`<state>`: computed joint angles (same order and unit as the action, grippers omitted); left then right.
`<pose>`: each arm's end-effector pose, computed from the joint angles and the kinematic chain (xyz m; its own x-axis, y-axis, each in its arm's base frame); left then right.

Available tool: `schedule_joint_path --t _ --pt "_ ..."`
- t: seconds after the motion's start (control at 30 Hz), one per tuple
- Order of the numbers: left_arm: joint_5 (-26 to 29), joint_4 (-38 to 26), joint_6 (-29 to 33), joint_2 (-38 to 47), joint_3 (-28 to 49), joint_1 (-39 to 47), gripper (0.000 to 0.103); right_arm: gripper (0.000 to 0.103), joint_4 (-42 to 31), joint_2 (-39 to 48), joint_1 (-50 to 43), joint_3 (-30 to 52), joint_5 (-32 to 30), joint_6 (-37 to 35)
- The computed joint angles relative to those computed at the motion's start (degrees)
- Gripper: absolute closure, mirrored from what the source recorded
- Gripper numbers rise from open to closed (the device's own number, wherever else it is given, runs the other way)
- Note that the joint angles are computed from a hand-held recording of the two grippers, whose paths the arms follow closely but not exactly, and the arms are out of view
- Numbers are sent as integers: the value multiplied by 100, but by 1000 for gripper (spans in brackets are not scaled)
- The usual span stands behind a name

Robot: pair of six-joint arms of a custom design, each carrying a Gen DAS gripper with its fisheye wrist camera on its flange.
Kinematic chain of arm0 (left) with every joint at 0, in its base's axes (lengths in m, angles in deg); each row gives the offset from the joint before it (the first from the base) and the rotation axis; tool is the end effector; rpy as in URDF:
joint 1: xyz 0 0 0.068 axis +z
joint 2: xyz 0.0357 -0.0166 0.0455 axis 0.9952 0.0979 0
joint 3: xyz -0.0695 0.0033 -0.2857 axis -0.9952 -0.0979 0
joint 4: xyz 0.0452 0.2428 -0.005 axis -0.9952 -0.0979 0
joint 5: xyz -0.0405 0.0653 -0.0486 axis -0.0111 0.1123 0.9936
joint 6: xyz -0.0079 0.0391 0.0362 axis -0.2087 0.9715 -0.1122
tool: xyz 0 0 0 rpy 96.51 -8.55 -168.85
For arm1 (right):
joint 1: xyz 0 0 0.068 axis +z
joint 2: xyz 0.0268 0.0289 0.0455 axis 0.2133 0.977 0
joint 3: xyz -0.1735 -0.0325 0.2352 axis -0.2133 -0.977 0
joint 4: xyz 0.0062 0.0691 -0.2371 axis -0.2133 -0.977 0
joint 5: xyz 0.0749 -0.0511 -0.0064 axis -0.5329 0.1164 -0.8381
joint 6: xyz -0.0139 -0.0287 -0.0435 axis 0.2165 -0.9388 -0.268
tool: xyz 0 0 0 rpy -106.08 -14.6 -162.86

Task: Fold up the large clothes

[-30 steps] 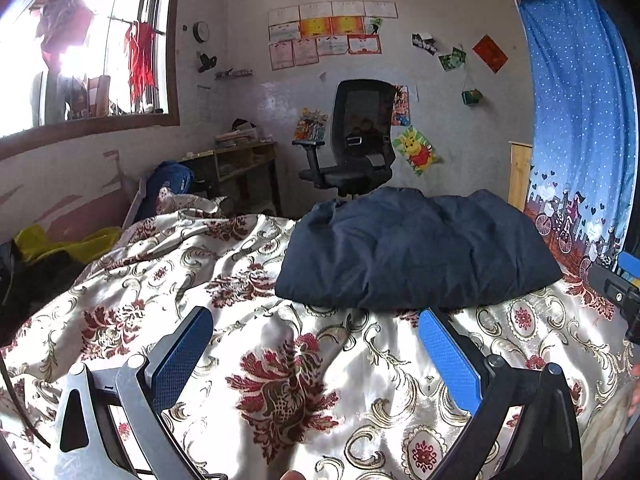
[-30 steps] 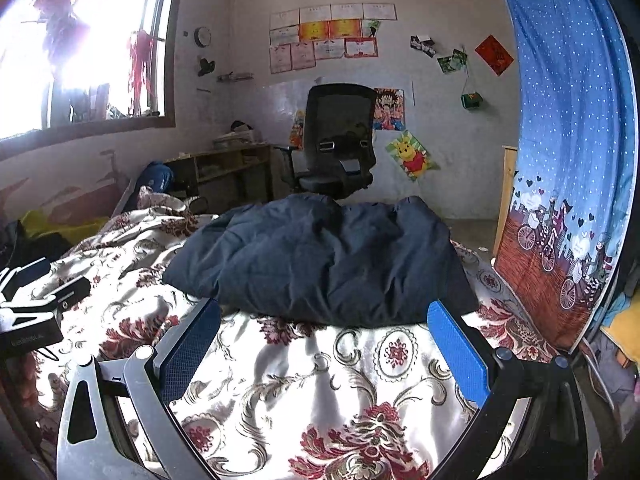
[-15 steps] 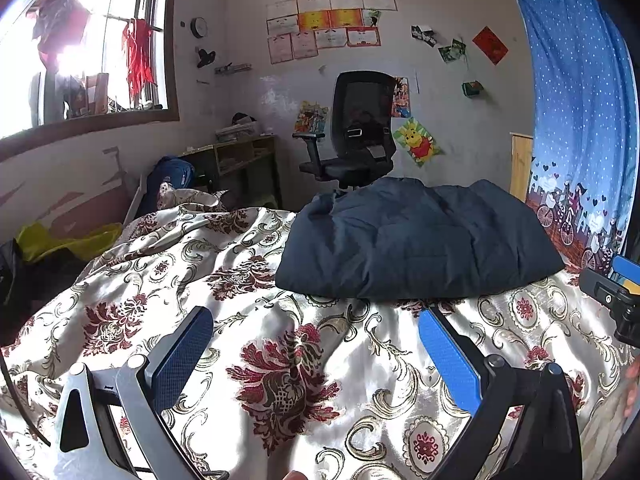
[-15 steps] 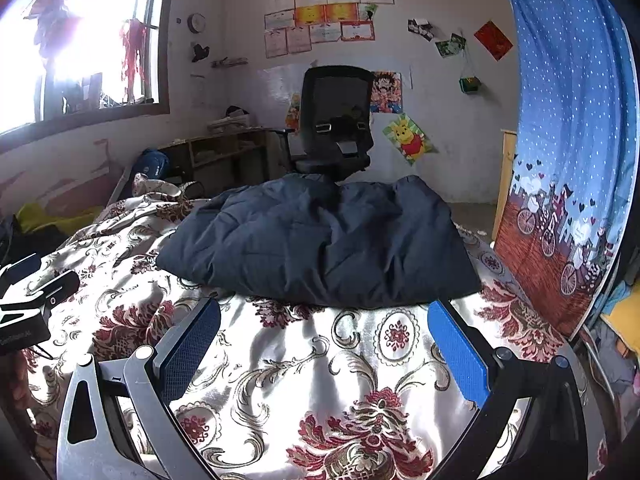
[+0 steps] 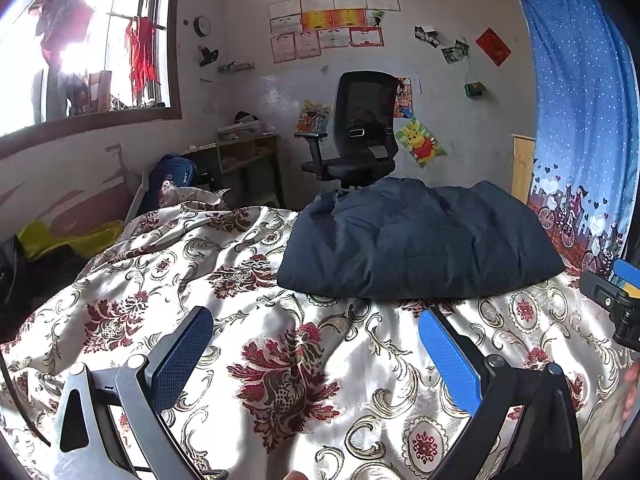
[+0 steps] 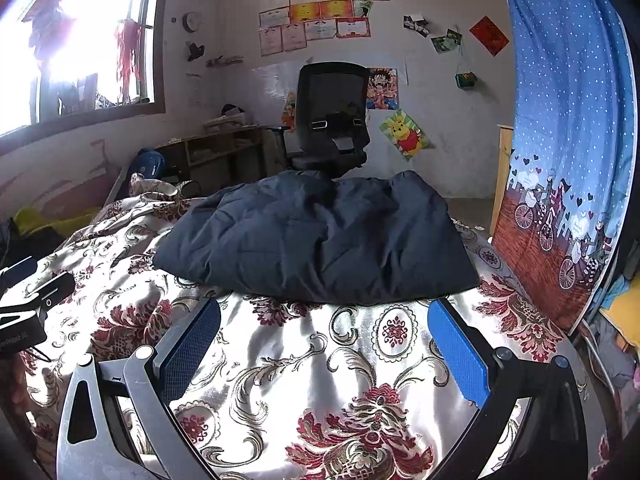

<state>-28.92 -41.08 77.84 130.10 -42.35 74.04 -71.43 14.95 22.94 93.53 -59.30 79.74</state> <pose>0.1379 -0.0115 0.2928 -0.4335 0.0089 -0.9011 -0.2018 0.9736 0.1067 0.2486 0.0459 0.2793 -0.4401 -0.0094 -0.8979 -0.1334 0.9895 0.0550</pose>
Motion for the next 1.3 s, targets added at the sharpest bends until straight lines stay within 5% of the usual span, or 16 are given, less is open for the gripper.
schedule_joint_path --t 1.3 --pt "-239 -57 -143 19 27 -249 0 1 -14 -21 5 3 10 -78"
